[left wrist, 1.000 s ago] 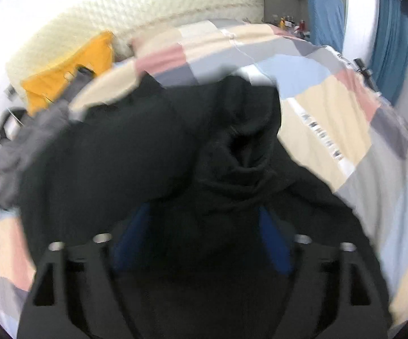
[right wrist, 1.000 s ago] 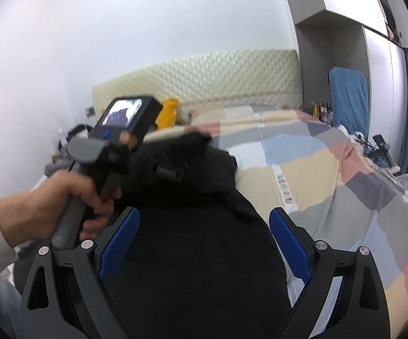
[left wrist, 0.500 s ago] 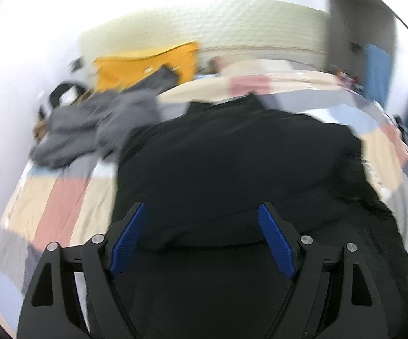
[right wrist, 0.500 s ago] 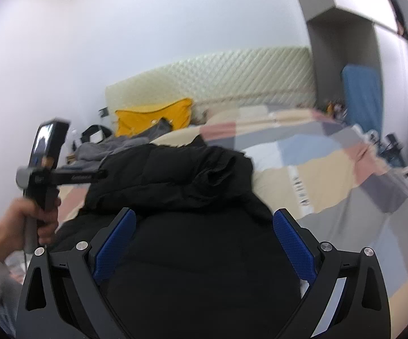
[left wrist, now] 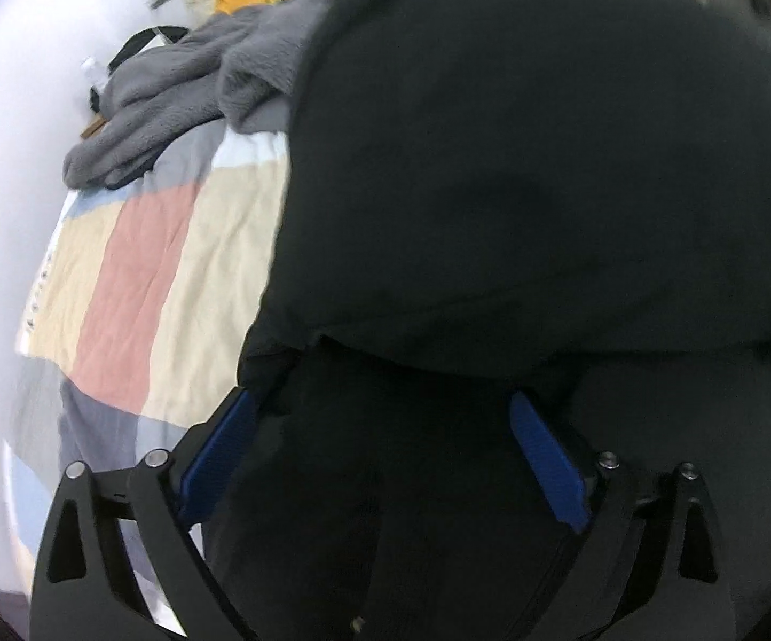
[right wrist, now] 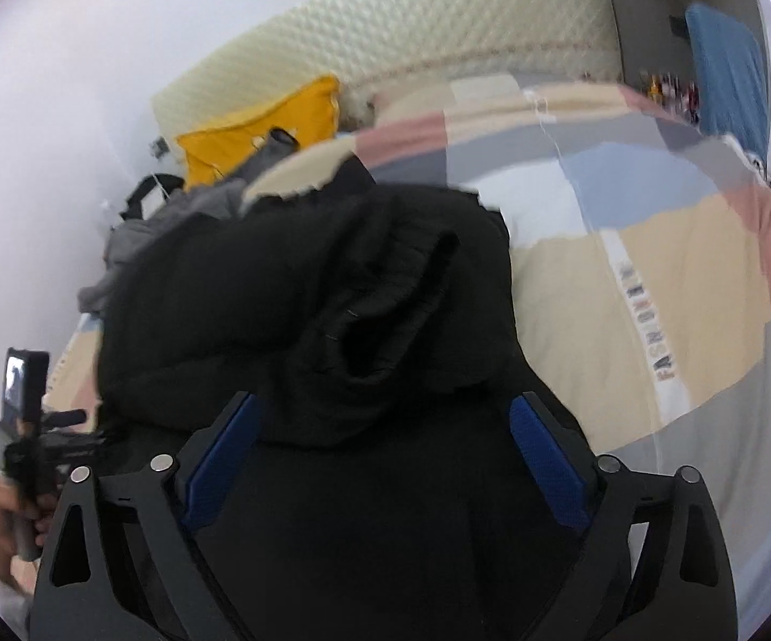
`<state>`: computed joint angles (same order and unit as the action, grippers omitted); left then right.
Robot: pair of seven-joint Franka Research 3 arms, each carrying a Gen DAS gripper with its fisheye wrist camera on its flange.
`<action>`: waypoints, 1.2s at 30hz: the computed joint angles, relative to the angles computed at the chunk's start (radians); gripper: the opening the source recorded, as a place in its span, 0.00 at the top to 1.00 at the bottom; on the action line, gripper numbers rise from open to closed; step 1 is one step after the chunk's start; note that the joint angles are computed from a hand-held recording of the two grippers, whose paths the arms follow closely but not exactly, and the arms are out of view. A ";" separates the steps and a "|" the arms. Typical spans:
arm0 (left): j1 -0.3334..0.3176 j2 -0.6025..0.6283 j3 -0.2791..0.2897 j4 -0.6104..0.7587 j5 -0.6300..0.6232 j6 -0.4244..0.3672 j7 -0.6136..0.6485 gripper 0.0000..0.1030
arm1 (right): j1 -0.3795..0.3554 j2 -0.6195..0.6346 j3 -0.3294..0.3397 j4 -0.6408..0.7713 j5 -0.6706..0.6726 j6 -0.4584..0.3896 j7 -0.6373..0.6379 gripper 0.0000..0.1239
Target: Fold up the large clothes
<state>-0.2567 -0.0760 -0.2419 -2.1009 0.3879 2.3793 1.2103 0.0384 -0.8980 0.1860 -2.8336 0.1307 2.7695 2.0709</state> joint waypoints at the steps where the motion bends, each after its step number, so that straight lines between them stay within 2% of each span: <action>1: 0.003 -0.003 -0.005 -0.013 0.056 0.010 -0.031 0.07 | 0.046 0.033 -0.048 -0.019 0.047 0.052 -0.022 0.26; 2: 0.007 0.001 -0.009 -0.016 0.111 0.020 -0.064 0.06 | 0.080 0.048 -0.085 -0.027 0.068 0.076 -0.037 0.29; 5: 0.010 0.019 -0.002 -0.003 0.115 0.037 -0.084 0.05 | 0.164 0.103 -0.171 -0.031 0.145 0.142 -0.116 0.34; 6: 0.013 0.024 0.001 0.000 0.119 0.049 -0.094 0.05 | 0.161 0.121 -0.163 -0.027 0.141 0.169 -0.148 0.35; 8: 0.017 0.037 0.003 0.006 0.161 0.066 -0.135 0.05 | 0.109 0.144 -0.098 -0.017 0.095 0.197 -0.188 0.37; 9: 0.017 0.046 0.004 0.012 0.166 0.064 -0.140 0.05 | 0.117 0.156 -0.100 -0.018 0.099 0.227 -0.212 0.37; 10: 0.019 0.051 0.007 0.015 0.163 0.067 -0.136 0.05 | 0.158 0.174 -0.137 -0.016 0.123 0.259 -0.237 0.38; 12: 0.021 0.059 0.012 0.018 0.162 0.073 -0.138 0.05 | 0.195 0.184 -0.163 -0.019 0.163 0.284 -0.256 0.38; 14: 0.024 0.060 0.015 0.020 0.150 0.077 -0.135 0.05 | 0.184 0.188 -0.141 -0.014 0.173 0.288 -0.265 0.38; 17: 0.029 0.059 0.021 0.020 0.127 0.092 -0.126 0.05 | 0.126 0.190 -0.078 -0.010 0.163 0.293 -0.255 0.38; 19: 0.031 0.060 0.020 0.022 0.147 0.095 -0.148 0.05 | 0.136 0.195 -0.088 -0.016 0.168 0.324 -0.265 0.38; 21: 0.034 0.058 0.022 0.021 0.161 0.103 -0.171 0.04 | 0.138 0.224 -0.100 -0.006 0.175 0.349 -0.273 0.49; 23: 0.039 0.051 0.025 0.016 0.164 0.117 -0.199 0.04 | 0.124 0.244 -0.096 0.014 0.181 0.333 -0.267 0.66; 24: 0.040 0.045 0.025 0.011 0.163 0.123 -0.213 0.04 | 0.121 0.255 -0.097 0.026 0.185 0.331 -0.264 0.72; 26: 0.046 0.037 0.026 0.008 0.165 0.134 -0.254 0.04 | 0.092 0.255 -0.068 0.042 0.177 0.326 -0.253 0.82; 28: 0.055 0.027 0.028 0.006 0.191 0.144 -0.320 0.04 | 0.085 0.259 -0.059 0.056 0.167 0.348 -0.257 0.85; 31: 0.072 0.007 0.033 -0.007 0.225 0.194 -0.405 0.04 | 0.132 0.284 -0.099 0.076 0.179 0.457 -0.284 0.88; 33: 0.083 -0.010 0.037 -0.019 0.219 0.232 -0.436 0.04 | 0.176 0.304 -0.144 0.101 0.191 0.483 -0.306 0.88; 36: 0.098 -0.026 0.043 -0.035 0.197 0.296 -0.451 0.04 | 0.195 0.323 -0.166 0.130 0.200 0.496 -0.337 0.89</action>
